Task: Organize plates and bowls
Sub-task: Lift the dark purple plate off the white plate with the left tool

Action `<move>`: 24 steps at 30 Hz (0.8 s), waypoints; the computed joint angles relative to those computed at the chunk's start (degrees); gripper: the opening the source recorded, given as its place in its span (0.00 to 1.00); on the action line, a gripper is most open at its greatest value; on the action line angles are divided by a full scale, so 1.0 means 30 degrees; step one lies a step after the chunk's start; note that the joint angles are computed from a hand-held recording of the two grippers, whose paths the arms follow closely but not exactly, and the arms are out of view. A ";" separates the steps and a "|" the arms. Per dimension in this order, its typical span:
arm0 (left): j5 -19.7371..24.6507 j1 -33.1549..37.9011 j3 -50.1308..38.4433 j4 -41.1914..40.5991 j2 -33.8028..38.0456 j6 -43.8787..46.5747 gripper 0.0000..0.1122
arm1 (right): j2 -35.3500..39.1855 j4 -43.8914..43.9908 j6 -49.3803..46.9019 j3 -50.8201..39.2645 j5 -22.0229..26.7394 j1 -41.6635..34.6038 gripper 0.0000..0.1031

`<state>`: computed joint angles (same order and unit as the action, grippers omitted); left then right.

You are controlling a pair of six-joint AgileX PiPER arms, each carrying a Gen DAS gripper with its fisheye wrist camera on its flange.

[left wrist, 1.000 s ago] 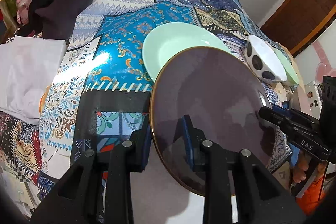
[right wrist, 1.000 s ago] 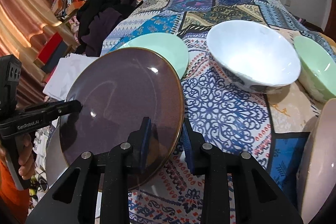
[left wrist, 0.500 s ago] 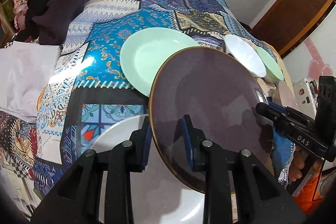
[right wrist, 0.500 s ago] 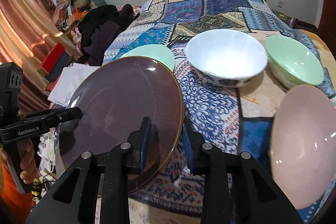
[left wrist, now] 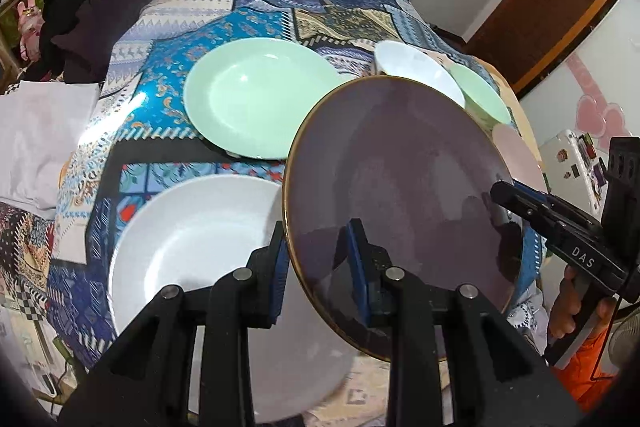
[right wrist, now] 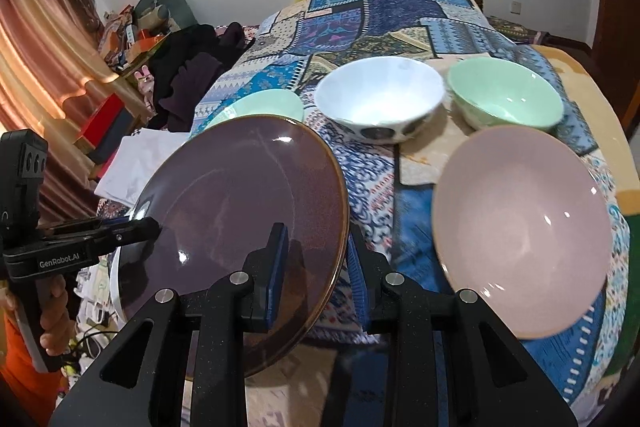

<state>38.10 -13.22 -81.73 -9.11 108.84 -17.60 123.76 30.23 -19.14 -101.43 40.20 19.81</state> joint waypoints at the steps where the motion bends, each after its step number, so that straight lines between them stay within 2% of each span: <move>1: 0.0023 -0.0200 0.0018 0.0079 -0.0021 -0.0210 0.25 | -0.0179 0.0139 -0.0192 0.0315 -0.0071 -0.0130 0.26; 12: 0.0608 -0.1904 -0.0736 0.0364 0.0855 -0.1415 0.25 | -0.1043 0.1218 -0.1632 0.3058 -0.0767 -0.1193 0.26; 24: 0.1439 -0.2572 -0.2483 0.0749 0.2719 -0.1967 0.25 | -0.0538 0.1444 -0.1725 0.3422 -0.0605 -0.1686 0.26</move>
<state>42.41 -20.94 -89.17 -6.86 117.00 -23.50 122.15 34.56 -24.32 -91.17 38.39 14.75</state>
